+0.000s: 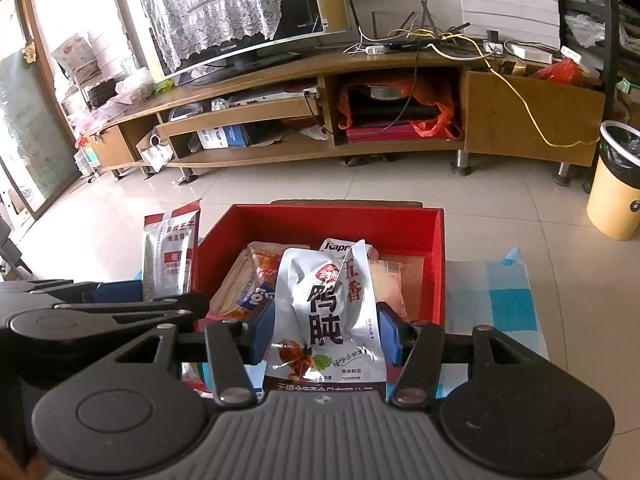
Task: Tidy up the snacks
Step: 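Lift and carry both white packets over the red box, then lower both white packets into the red box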
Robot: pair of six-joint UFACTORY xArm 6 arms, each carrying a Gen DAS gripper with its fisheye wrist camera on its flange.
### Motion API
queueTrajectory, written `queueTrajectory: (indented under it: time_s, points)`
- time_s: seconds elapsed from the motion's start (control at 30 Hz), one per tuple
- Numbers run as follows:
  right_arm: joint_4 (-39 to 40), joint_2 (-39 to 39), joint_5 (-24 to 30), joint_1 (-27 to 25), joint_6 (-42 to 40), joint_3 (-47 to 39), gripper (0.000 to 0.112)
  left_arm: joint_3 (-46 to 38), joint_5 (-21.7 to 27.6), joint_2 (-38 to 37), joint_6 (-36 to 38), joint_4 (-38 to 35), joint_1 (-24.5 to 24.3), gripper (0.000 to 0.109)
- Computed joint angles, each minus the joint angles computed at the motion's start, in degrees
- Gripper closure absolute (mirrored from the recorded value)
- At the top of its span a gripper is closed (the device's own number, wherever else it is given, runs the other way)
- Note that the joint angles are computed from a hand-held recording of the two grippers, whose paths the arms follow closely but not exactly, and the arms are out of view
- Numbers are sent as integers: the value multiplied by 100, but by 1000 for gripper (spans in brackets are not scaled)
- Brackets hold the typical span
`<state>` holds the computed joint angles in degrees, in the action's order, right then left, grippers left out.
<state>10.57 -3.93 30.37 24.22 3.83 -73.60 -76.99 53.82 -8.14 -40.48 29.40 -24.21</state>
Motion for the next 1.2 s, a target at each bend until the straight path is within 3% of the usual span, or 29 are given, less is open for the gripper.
queueTrajectory:
  time_s: [1.2]
  points:
    - [46, 901, -12, -121, 49, -904, 62, -852, -9, 876, -11, 215, 197, 51]
